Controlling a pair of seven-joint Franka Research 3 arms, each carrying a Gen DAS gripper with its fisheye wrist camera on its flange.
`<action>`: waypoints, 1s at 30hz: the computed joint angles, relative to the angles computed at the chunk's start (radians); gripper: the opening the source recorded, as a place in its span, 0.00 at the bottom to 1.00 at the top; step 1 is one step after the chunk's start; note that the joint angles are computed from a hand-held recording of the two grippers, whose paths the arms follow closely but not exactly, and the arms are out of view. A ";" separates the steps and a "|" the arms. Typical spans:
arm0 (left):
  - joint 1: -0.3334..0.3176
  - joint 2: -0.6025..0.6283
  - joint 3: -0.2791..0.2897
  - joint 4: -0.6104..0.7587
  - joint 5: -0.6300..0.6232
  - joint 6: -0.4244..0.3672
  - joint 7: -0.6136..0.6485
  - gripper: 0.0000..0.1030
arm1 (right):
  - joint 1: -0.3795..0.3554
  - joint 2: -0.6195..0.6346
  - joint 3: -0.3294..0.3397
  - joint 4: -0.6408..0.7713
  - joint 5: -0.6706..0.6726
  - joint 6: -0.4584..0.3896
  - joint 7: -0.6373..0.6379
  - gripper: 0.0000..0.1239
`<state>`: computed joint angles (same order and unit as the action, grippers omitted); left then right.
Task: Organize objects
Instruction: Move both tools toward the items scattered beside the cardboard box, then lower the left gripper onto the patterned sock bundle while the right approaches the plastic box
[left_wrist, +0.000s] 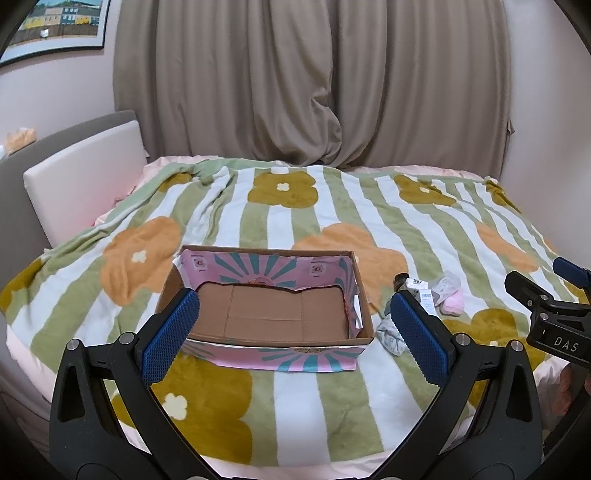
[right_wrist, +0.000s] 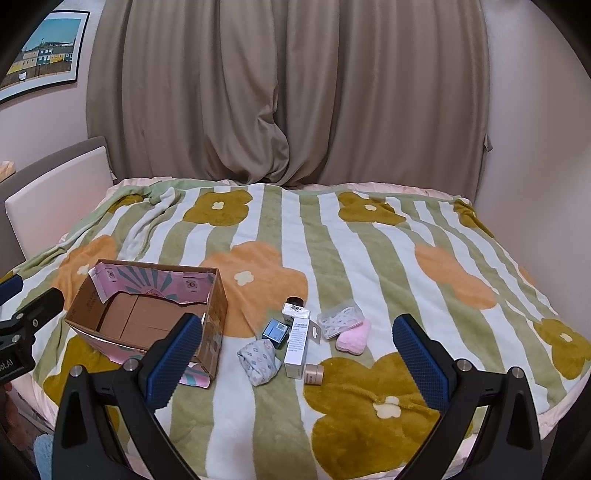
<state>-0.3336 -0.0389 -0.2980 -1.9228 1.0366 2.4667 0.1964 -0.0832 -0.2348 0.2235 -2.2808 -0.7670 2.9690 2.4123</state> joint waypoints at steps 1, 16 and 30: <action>0.000 0.000 0.000 0.002 -0.002 0.001 0.001 1.00 | -0.001 0.000 0.001 -0.001 -0.002 0.001 0.004 0.83; -0.040 0.071 0.004 0.081 -0.009 -0.003 0.013 1.00 | -0.010 -0.007 -0.035 -0.020 0.096 0.038 -0.103 0.83; -0.132 0.222 0.041 0.186 0.009 0.004 -0.020 1.00 | -0.031 0.014 -0.081 -0.057 0.354 0.107 -0.369 0.83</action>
